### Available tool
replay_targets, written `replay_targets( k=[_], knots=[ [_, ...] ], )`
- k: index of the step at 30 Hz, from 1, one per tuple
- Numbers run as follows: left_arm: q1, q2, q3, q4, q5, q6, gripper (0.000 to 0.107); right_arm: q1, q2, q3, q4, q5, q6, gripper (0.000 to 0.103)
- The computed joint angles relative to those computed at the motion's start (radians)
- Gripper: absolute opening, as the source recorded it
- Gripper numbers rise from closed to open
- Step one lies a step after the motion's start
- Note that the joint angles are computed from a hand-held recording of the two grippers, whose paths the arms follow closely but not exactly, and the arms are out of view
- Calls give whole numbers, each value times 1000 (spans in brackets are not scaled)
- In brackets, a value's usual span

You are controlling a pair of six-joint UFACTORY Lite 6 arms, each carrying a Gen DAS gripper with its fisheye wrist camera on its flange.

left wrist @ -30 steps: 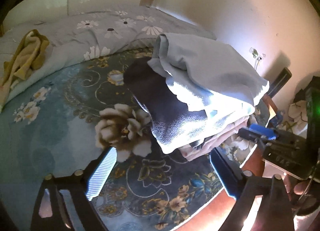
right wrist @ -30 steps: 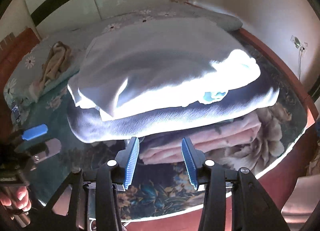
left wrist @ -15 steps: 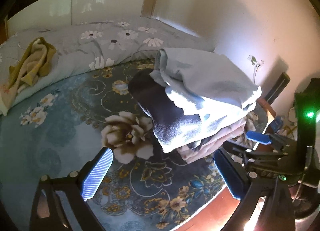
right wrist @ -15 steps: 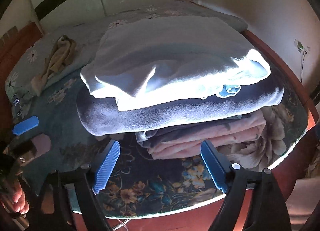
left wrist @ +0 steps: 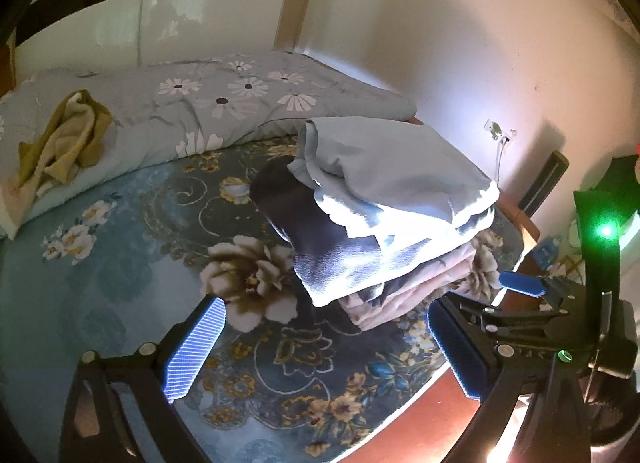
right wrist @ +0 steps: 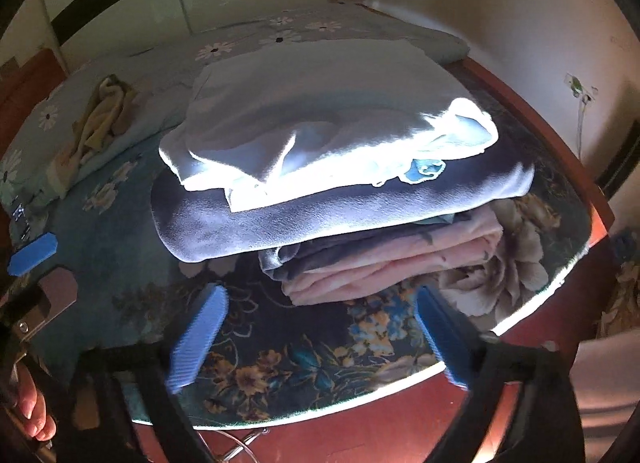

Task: Fold clothes

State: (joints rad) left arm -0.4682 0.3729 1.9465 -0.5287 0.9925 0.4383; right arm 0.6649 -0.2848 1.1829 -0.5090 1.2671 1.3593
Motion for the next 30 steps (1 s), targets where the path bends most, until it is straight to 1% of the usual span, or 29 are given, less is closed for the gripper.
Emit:
replay_targets(
  k=[8,13,16,20,30],
  knots=[
    [2,-41,-39,19,-6,-42,103,50,26,53,-9,54,46,103],
    [-14,-75,-79,77,-42,-73,103,83,45,87,-27,90,73,103],
    [-24,-95,-108,113,-60,-85,103,93,51,100,-29,99,79,103],
    [-21,-112,-137,108,-59,-68,103,105,55,107,-29,106,86,103],
    [-32,-162,-205,134,-91,-55,103,129,51,103,-25,119,115,103]
  ],
)
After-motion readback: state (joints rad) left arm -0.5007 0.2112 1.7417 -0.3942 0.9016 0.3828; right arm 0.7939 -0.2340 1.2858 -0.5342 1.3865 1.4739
